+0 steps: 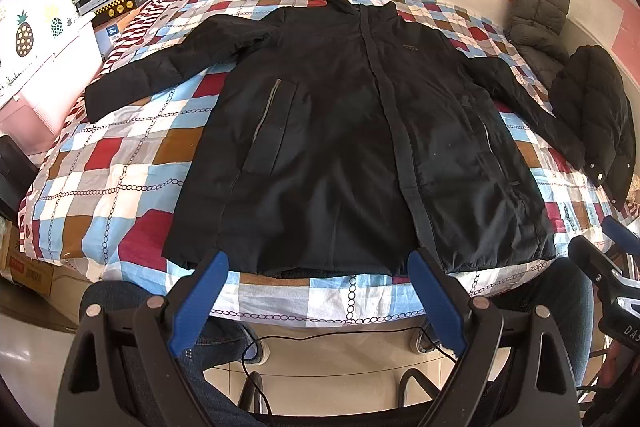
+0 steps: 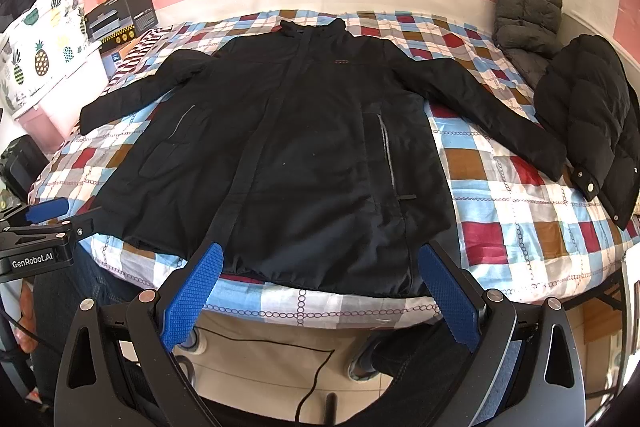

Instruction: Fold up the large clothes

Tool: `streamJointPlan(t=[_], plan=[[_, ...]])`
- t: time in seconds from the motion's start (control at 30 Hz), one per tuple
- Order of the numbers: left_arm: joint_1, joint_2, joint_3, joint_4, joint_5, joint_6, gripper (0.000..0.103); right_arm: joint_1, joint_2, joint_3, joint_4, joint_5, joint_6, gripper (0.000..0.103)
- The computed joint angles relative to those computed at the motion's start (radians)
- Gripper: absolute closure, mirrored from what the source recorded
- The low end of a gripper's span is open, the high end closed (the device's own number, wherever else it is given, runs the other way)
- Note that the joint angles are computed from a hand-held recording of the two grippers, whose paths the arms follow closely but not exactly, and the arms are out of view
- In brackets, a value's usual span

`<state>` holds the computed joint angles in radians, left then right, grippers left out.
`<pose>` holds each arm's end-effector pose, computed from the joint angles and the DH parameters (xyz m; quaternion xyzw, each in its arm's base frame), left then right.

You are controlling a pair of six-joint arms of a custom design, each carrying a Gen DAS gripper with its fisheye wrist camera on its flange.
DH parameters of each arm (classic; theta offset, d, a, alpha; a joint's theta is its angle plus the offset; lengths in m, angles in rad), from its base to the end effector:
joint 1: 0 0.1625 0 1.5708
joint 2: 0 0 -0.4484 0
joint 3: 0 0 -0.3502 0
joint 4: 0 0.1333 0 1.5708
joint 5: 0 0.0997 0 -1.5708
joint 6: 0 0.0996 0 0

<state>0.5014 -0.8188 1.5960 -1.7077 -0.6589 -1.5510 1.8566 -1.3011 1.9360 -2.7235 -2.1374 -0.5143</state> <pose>-0.4238 -0.4741 0.1359 -0.0687 0.8607 -0.3310 0.3807 0.2259 -0.4857 0.3633 0.2956 -0.8827 0.2134 0.2965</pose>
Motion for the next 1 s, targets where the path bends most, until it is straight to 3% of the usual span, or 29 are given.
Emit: streamJointPlan(t=[0.6,0.7,1.0], plan=[[0.029,-0.008,0.001,0.064,0.031,-0.013,0.010,0.001,0.043,-0.032,0.003,0.044,-0.014,0.005],[0.045,-0.012,-0.013,0.117,0.038,-0.027,0.010,0.002,0.067,-0.052,0.005,0.052,-0.019,0.005],[0.138,-0.068,0.026,0.050,0.032,0.006,0.010,0.007,0.194,-0.154,0.018,0.056,-0.064,0.005]])
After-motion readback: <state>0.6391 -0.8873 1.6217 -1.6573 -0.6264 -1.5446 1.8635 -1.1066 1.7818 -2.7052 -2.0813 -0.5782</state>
